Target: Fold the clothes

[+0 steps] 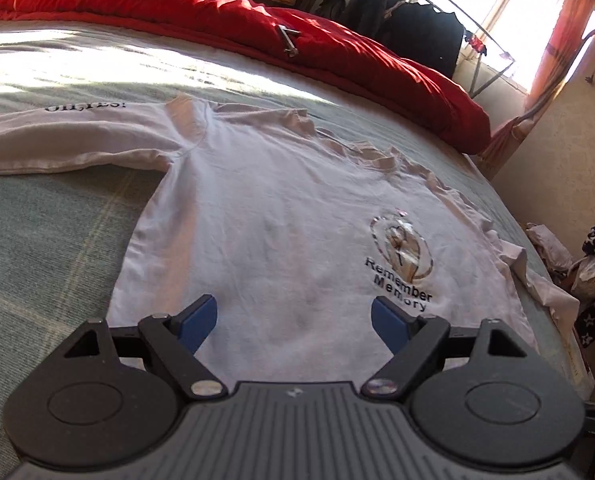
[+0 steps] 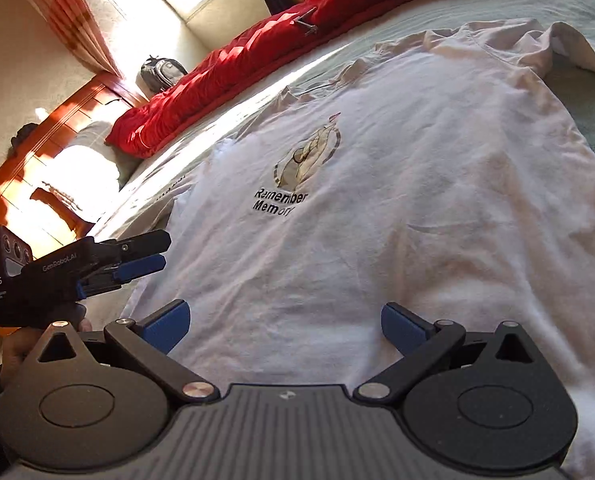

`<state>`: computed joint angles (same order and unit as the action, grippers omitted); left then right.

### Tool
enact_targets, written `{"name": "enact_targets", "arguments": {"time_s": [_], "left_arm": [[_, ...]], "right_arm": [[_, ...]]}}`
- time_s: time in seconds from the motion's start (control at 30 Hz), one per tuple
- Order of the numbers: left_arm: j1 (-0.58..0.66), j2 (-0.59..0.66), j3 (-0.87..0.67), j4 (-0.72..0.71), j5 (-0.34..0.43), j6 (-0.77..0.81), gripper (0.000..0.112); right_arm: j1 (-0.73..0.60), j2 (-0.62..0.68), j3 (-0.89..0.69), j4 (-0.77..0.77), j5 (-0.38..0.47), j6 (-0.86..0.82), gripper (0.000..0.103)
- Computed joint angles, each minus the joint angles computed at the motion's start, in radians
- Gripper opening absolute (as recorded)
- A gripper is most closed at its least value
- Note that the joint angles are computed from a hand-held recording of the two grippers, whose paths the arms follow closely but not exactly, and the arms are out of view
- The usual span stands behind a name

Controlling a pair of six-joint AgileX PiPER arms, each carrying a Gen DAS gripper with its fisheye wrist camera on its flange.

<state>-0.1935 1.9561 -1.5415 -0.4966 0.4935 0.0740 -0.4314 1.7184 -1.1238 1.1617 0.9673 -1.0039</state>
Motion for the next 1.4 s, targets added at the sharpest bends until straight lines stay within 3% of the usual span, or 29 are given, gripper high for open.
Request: {"name": "enact_targets", "arguments": {"time_s": [0.13, 0.23, 0.3, 0.43, 0.57, 0.7, 0.77, 0.87, 0.97, 1.03, 1.2, 1.4], "left_arm": [[0.046, -0.045, 0.104, -0.023, -0.081, 0.034, 0.082], [0.068, -0.057, 0.093, -0.038, -0.031, 0.074, 0.081], [0.061, -0.041, 0.021, 0.032, 0.024, 0.024, 0.081], [0.053, 0.054, -0.181, 0.004, 0.105, 0.097, 0.083], [0.058, 0.259, -0.491, 0.005, 0.265, 0.051, 0.084], [0.079, 0.319, -0.534, 0.088, 0.225, -0.016, 0.083], [0.093, 0.332, -0.554, 0.121, 0.228, -0.039, 0.079], [0.077, 0.305, -0.545, 0.339, 0.244, -0.196, 0.078], [0.086, 0.188, -0.404, 0.307, 0.194, -0.165, 0.078], [0.104, 0.082, -0.274, 0.146, 0.144, -0.018, 0.080], [0.035, -0.144, 0.001, -0.137, 0.142, 0.332, 0.084], [-0.105, -0.271, 0.287, -0.186, -0.025, 0.409, 0.084]], "right_arm": [[-0.102, -0.008, 0.076, 0.078, 0.088, -0.149, 0.103], [-0.170, -0.013, 0.114, 0.095, 0.138, -0.202, 0.103], [-0.190, -0.021, 0.126, 0.100, 0.148, -0.203, 0.103], [-0.140, -0.062, 0.083, 0.054, 0.065, -0.096, 0.103], [-0.046, -0.029, -0.026, 0.016, -0.011, -0.033, 0.103], [0.023, 0.031, -0.115, -0.059, -0.044, 0.086, 0.103], [0.008, 0.027, -0.091, -0.050, -0.043, 0.068, 0.103], [-0.029, 0.018, -0.044, -0.020, -0.031, 0.016, 0.103], [-0.050, -0.016, -0.025, -0.036, -0.043, 0.049, 0.103], [-0.044, -0.064, -0.009, -0.071, -0.073, 0.073, 0.103], [0.024, -0.183, 0.048, -0.122, -0.123, 0.032, 0.103], [0.248, -0.219, 0.151, -0.351, -0.406, 0.072, 0.103]]}}
